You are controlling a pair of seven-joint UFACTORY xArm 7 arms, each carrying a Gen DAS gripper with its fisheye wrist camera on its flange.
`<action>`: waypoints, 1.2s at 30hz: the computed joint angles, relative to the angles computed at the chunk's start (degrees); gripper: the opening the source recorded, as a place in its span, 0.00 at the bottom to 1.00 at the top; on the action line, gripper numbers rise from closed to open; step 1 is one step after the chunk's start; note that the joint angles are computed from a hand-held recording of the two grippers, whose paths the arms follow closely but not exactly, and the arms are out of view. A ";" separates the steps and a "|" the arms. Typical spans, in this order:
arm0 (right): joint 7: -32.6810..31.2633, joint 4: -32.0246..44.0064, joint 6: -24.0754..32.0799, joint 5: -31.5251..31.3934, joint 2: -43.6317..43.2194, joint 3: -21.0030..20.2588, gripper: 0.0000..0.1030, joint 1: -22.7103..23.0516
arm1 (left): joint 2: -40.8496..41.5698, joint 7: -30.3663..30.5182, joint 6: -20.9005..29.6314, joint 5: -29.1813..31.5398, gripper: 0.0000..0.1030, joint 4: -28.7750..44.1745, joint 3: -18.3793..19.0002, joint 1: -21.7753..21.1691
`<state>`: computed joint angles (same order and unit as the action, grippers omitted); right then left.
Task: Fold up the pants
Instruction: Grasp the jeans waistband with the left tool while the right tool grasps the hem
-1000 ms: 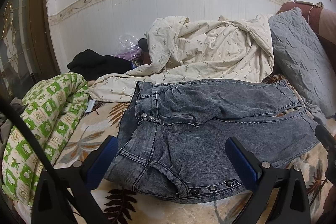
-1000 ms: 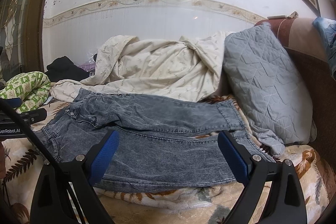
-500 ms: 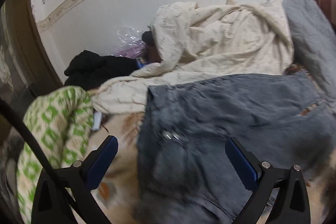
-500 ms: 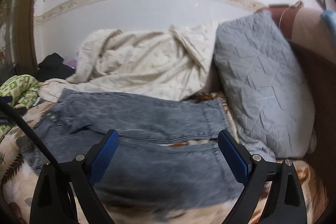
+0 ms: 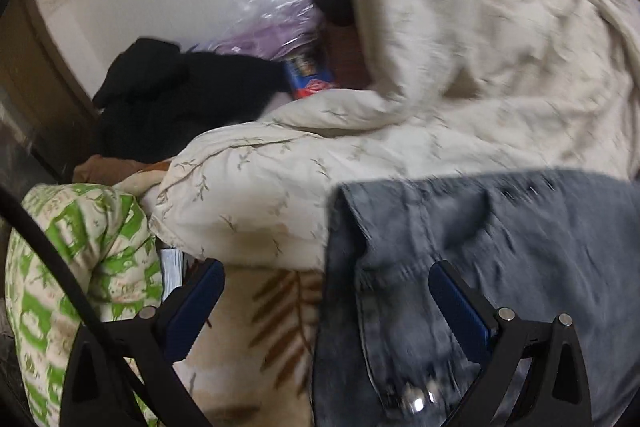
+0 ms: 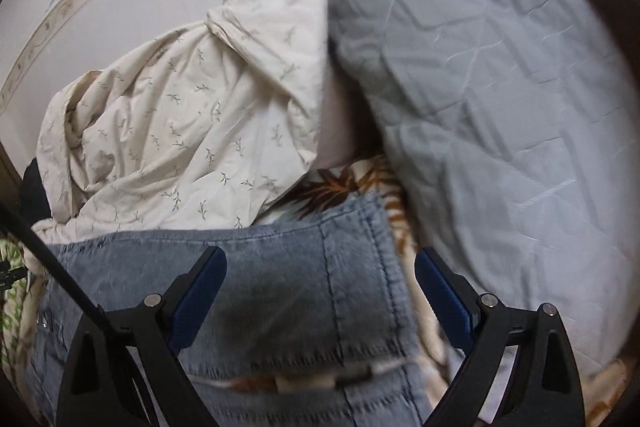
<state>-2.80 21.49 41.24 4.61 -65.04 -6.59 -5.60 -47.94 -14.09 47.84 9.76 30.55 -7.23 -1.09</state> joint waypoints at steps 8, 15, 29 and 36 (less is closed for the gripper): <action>-0.66 0.00 -7.05 1.29 8.88 0.30 0.92 2.33 | 12.38 -2.23 -1.84 -2.10 0.96 6.28 1.07 0.19; -0.88 2.05 -9.07 3.03 14.52 -1.70 0.92 2.09 | 17.47 -2.54 -2.00 -4.25 0.74 8.36 2.89 -0.98; -6.70 8.23 -6.43 14.39 24.23 -9.43 0.49 5.54 | 25.00 2.81 -8.14 -15.04 0.14 7.92 6.26 -4.23; -5.34 7.46 -12.57 11.09 26.59 -4.35 0.47 0.86 | 26.37 1.14 -10.69 -14.83 0.04 8.31 4.57 -4.39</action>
<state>-8.14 28.96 28.67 15.70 -38.44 -10.94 -4.73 -21.58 -12.94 37.15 -5.07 38.87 -2.66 -5.48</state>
